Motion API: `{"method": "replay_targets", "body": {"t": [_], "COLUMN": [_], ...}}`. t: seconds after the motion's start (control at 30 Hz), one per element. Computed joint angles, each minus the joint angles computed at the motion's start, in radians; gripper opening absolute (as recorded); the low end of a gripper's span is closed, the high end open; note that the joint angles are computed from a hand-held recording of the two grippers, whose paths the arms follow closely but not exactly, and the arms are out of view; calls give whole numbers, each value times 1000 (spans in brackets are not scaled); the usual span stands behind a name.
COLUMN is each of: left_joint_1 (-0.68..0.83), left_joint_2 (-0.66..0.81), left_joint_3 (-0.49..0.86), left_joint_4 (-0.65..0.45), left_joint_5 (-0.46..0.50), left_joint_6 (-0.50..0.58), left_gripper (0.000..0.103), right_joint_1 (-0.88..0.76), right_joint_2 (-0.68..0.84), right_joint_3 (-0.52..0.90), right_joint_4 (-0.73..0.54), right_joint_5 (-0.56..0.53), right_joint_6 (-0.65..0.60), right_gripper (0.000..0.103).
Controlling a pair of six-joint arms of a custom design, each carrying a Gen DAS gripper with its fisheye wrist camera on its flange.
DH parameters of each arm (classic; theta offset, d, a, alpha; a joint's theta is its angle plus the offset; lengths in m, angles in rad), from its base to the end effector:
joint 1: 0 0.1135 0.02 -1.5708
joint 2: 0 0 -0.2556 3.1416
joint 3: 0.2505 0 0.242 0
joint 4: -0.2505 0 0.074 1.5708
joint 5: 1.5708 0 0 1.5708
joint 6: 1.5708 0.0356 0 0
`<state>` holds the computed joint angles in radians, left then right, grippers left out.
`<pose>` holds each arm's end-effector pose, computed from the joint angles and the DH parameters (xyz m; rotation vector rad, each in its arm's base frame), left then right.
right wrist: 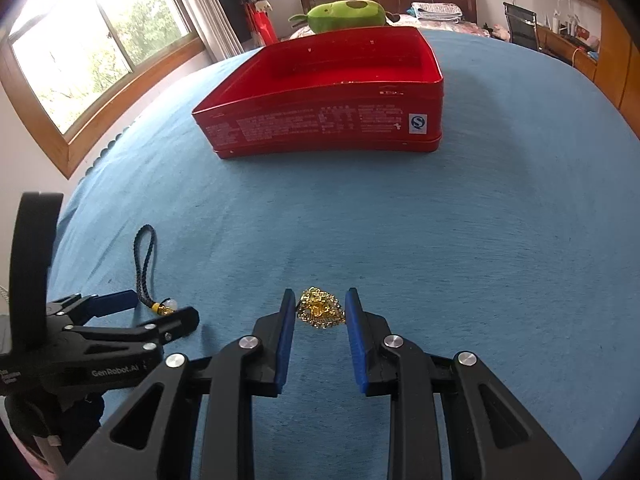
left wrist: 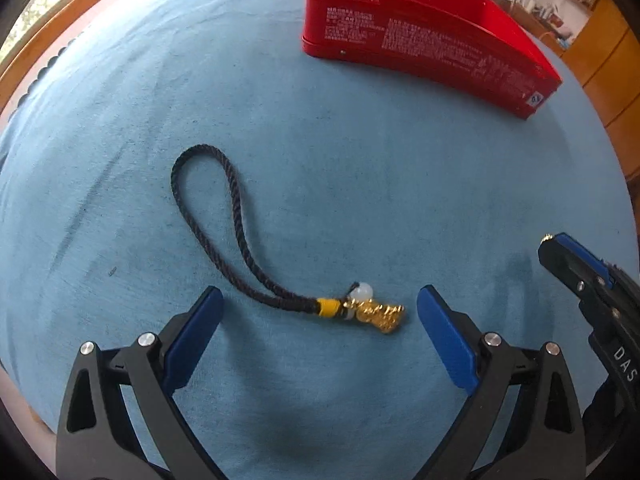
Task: Organize jewelry
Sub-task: 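Grip the black cord charm with the left tool while the right tool grips the gold pendant, then carry the cord and pendant into the red tin and open both tools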
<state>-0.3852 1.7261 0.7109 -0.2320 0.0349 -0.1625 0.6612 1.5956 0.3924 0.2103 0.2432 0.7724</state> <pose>0.2488 -0.1022 0.0946 0.3230 2.8159 -0.1728 0.1835 0.1319 0.0809 0.2332 2.5297 0.2619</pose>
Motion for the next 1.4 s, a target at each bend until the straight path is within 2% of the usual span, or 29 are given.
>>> {"method": "replay_targets", "body": {"t": [0.07,0.13,0.27,0.33,0.4,0.47,0.53,0.87,1.17,1.4], "left_joint_1": [8,20,60,90,124,148,191,295,251,204], "left_joint_2": [-4,-20,-27,-32,-33,-44,-70,-175,-243,-242], "left_joint_3": [2,-4,1,-2,0,-9,-26,-66,-89,-114], "left_joint_4": [3,13,8,4,-4,2,-1,-12,18,65], "left_joint_5": [23,30,85,127,173,193,219,317,292,237], "left_joint_6": [-7,-15,9,34,70,99,146,239,232,224], "left_gripper": [91,69,48,27,22,8,7,7,7,7], "right_joint_1": [-8,-13,-19,-17,-11,1,15,53,69,29], "right_joint_2": [-1,5,17,15,18,21,25,33,-52,15], "right_joint_3": [-7,-6,-3,1,12,28,40,90,81,59], "right_joint_4": [10,13,20,13,-2,-22,-34,-61,-150,-96], "right_joint_5": [-9,-14,-21,-21,-16,-10,-6,-30,31,0], "right_joint_6": [-7,-11,-12,-8,-3,1,4,30,59,57], "right_gripper": [25,25,25,25,25,25,25,25,25,25]}}
